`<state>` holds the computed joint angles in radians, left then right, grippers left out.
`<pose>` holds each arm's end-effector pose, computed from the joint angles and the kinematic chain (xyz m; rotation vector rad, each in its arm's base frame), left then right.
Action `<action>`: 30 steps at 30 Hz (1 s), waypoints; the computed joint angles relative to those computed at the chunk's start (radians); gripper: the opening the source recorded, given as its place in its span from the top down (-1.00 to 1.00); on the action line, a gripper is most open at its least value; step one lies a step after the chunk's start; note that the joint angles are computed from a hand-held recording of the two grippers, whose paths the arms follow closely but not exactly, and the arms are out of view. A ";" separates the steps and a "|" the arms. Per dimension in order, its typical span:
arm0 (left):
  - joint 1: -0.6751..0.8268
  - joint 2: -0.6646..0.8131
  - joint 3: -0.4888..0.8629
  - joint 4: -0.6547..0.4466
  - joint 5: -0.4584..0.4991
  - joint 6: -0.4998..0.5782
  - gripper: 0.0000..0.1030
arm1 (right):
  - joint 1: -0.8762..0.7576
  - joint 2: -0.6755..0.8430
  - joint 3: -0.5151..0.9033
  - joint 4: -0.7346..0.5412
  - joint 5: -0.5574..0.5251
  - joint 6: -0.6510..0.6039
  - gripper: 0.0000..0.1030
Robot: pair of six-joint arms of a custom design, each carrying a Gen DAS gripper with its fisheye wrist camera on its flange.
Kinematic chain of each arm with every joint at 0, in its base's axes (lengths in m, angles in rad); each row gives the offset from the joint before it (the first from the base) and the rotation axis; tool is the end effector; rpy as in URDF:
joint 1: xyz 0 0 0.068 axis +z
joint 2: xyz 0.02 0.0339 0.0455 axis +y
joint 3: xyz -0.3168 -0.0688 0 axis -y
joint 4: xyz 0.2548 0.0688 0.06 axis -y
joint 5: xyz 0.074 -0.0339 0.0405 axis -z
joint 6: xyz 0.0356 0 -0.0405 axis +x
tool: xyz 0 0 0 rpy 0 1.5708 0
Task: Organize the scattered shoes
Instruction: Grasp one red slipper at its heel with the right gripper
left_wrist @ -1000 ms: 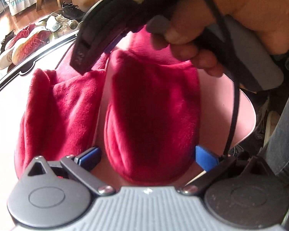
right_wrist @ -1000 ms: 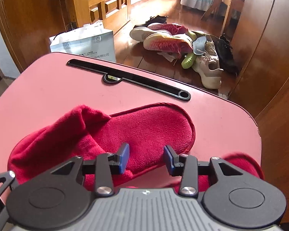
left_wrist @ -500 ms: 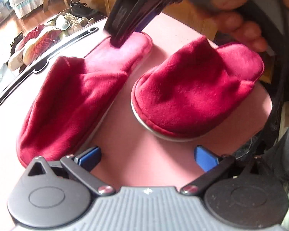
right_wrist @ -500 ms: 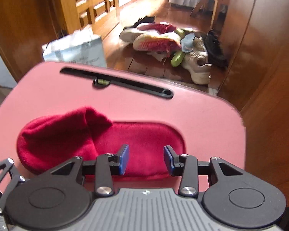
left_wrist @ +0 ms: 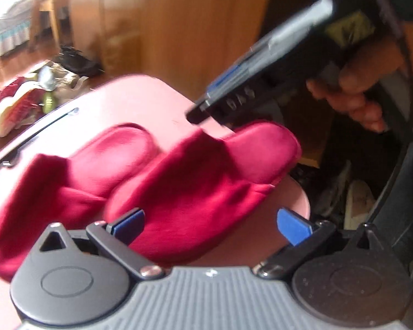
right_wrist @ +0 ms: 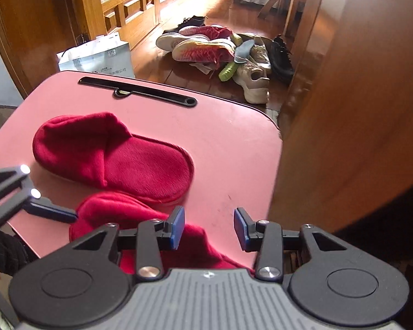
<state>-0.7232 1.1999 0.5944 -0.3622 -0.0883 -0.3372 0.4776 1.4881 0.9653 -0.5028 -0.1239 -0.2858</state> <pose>0.1602 -0.1372 0.2229 0.4567 2.5205 -0.3052 0.2655 0.1424 0.2605 -1.0108 2.3973 0.2302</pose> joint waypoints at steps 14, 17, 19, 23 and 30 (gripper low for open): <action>-0.106 0.176 0.000 0.101 -0.121 0.002 -1.00 | 0.000 0.033 -0.074 -0.035 0.063 -0.148 0.71; -0.104 0.172 -0.008 0.103 -0.114 -0.022 -1.00 | 0.019 0.028 -0.090 -0.031 0.070 -0.167 0.76; -0.101 0.155 -0.013 0.090 -0.107 -0.042 -0.99 | 0.031 0.020 -0.097 -0.034 0.066 -0.176 0.76; -0.140 0.136 -0.010 0.033 -0.140 -0.078 -1.00 | 0.054 0.005 -0.110 -0.038 0.059 -0.183 0.76; -0.190 0.076 -0.027 -0.076 -0.196 -0.172 -1.00 | 0.118 0.012 -0.104 -0.039 0.025 -0.156 0.76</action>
